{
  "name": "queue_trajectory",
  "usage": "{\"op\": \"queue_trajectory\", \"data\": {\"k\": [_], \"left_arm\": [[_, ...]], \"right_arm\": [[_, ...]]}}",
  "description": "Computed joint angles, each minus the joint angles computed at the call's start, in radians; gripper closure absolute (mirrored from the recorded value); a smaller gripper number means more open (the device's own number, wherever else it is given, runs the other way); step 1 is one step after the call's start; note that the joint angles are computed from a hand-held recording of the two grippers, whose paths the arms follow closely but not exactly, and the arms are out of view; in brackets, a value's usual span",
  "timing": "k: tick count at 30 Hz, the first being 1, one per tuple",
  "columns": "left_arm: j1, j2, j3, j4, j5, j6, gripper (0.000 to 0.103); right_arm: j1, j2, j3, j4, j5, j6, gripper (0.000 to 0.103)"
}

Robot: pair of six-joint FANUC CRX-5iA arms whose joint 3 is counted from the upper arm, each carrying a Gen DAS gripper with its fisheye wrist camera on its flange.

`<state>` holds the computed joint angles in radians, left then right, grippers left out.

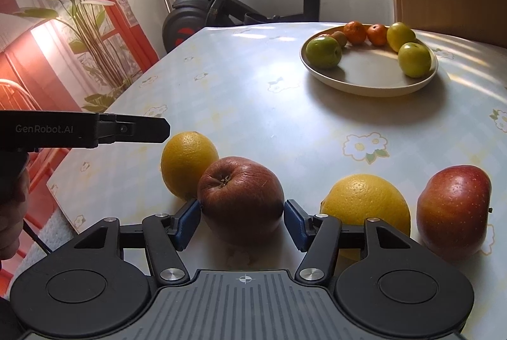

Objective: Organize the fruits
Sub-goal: 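Lower the right gripper around a large red apple, then close the right gripper on the red apple and lift it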

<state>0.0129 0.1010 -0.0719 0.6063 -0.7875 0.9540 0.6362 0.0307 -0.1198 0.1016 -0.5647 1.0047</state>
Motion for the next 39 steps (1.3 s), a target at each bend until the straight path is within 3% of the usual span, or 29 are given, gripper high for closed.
{"op": "queue_trajectory", "data": {"k": [19,26,39], "left_arm": [[0.001,0.010,-0.002,0.036,-0.032,-0.047,0.057],[0.002,0.033,0.012,0.096,-0.077,-0.085,0.066],[-0.010,0.107,0.067,0.146,-0.200,-0.109,0.067]], "right_arm": [[0.015,0.004,0.000,0.029,-0.029,0.006,0.050],[0.012,-0.006,-0.008,0.026,-0.030,0.001,0.052],[0.009,-0.008,-0.012,0.017,-0.029,0.005,0.052]]}}
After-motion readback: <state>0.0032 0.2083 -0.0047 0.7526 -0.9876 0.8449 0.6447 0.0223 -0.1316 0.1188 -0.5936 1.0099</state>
